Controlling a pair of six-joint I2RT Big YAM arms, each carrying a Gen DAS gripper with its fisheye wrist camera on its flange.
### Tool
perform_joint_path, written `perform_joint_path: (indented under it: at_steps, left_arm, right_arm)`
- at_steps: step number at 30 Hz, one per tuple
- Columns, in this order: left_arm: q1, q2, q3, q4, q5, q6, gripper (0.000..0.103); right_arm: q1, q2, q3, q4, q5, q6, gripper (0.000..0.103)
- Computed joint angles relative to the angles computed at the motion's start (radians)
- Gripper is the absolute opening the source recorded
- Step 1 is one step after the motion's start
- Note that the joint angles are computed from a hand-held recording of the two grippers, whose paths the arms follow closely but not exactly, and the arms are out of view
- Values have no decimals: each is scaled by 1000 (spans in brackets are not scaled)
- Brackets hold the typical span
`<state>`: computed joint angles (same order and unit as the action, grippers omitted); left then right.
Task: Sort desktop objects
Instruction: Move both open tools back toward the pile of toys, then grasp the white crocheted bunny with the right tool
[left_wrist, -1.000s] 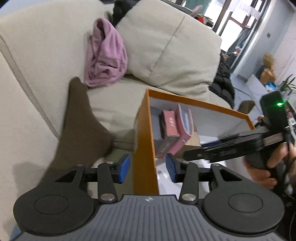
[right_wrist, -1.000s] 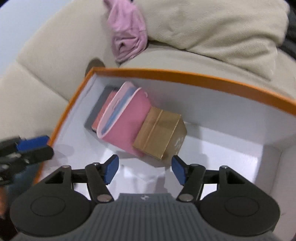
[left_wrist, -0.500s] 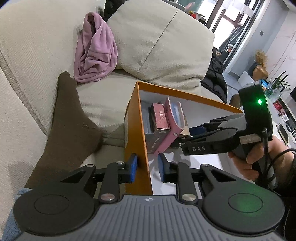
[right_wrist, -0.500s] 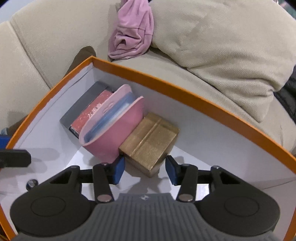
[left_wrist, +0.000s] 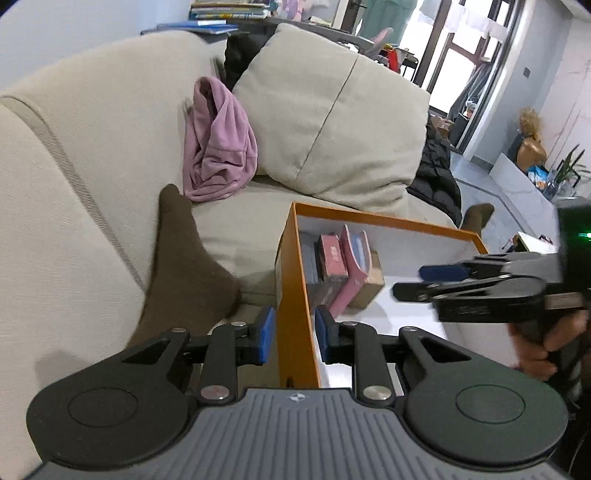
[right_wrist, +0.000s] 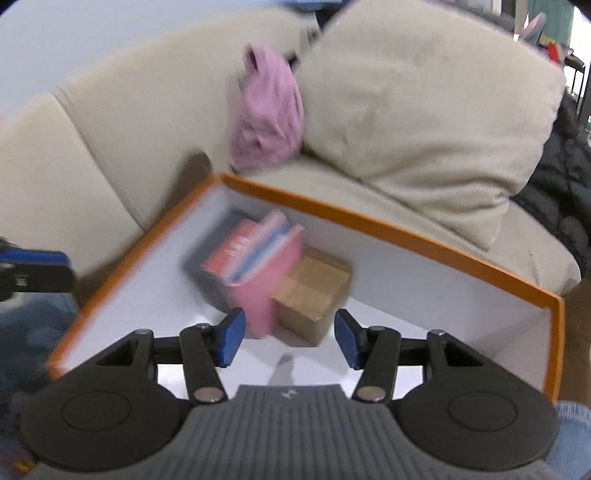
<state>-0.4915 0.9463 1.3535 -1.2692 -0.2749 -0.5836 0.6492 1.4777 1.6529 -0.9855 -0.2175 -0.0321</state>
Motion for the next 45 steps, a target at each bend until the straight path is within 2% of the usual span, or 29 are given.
perform_joint_path:
  at_steps: [3, 6, 11, 14, 17, 19, 21, 25, 27, 30, 33, 35, 37, 41, 45]
  left_arm:
    - [-66, -29, 0, -76, -45, -51, 27]
    - [-155, -64, -17, -142, -82, -123, 27]
    - [-334, -99, -47, -236, -125, -300, 27]
    - [-397, -117, -84, -254, -115, -394, 29]
    - [-456, -126, -109, -286, -151, -513, 31]
    - [-483, -112, -102, -329, -178, -558, 31]
    - [-496, -105, -94, -357, -177, -579, 31]
    - [-515, -109, -88, -385, -180, -648, 31]
    - [-539, -112, -92, -386, -189, -674, 31]
    - [-545, -118, -106, -376, -178, -693, 31]
    - [-547, -123, -112, -382, -177, -707, 31]
    - [-549, -132, -116, -384, -179, -714, 31]
    - [-550, -141, -122, -383, -179, -719, 31]
    - [-538, -157, -141, -368, -166, -714, 31]
    - [-535, -166, -152, -355, -158, -715, 31]
  right_arm:
    - [-2, -132, -123, 83, -51, 21, 56]
    - [0, -244, -217, 90, -84, 51, 56]
    - [37, -377, -337, 20, -87, 96, 56]
    - [72, -432, -408, 0, -61, 135, 56]
    - [116, -462, -456, -18, -19, 163, 48]
    - [180, -478, -468, -22, 56, 99, 48]
    - [232, -481, -464, -30, 92, 7, 48]
    - [331, -443, -434, -26, 184, -247, 48]
    - [365, -424, -423, -21, 223, -364, 48]
    - [411, -394, -410, -35, 238, -493, 48]
    - [456, -354, -414, -18, 331, -611, 49]
    - [486, -342, -436, 31, 427, -702, 55]
    - [499, -335, -450, 60, 474, -784, 64]
    - [510, -317, -486, 154, 559, -916, 67]
    - [493, -296, -491, 199, 545, -953, 70]
